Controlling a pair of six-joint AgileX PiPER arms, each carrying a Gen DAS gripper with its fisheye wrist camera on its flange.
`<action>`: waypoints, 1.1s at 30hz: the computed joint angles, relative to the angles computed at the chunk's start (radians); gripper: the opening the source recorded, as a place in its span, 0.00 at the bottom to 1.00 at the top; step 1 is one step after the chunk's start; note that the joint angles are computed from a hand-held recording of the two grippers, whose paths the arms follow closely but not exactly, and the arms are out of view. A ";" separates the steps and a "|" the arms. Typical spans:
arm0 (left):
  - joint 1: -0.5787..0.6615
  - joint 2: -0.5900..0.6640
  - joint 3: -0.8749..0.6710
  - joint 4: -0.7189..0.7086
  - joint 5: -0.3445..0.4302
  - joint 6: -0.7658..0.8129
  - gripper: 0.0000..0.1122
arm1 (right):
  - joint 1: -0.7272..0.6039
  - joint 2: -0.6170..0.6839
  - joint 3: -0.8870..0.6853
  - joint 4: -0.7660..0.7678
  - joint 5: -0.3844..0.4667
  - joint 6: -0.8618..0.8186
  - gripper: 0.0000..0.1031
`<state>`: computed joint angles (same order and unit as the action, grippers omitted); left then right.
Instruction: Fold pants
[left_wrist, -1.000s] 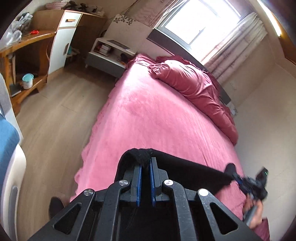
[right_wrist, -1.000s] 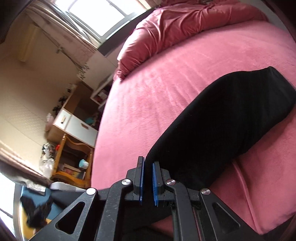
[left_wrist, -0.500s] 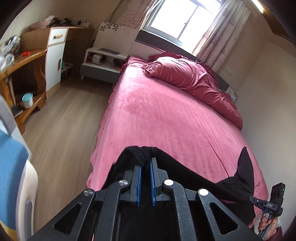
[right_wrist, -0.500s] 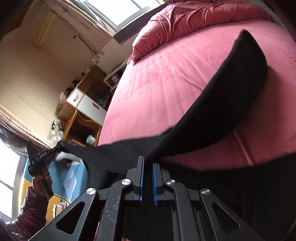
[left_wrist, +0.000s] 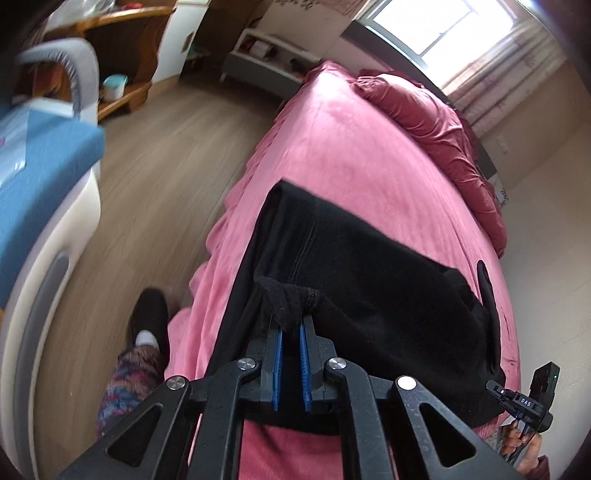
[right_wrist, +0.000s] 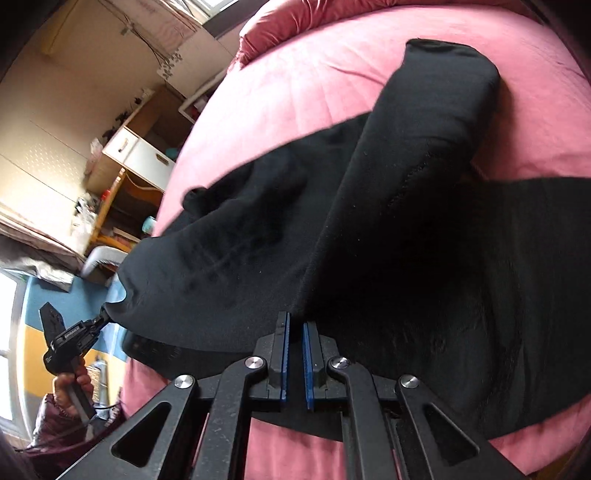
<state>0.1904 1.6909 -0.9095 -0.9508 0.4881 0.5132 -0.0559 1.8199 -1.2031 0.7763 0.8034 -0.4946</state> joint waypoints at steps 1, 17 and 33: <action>0.004 0.005 0.005 -0.010 0.005 -0.009 0.09 | 0.005 0.008 -0.006 -0.013 -0.002 0.012 0.06; 0.167 -0.015 0.146 -0.403 0.236 0.039 0.43 | 0.075 0.074 -0.021 -0.086 -0.094 0.107 0.06; 0.124 -0.065 0.109 -0.229 0.131 0.009 0.08 | -0.007 -0.143 0.125 -0.009 -0.008 -0.074 0.06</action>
<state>0.3144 1.6256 -0.8006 -1.1799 0.6190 0.5226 -0.0627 1.6772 -1.0776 0.7675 0.7951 -0.5684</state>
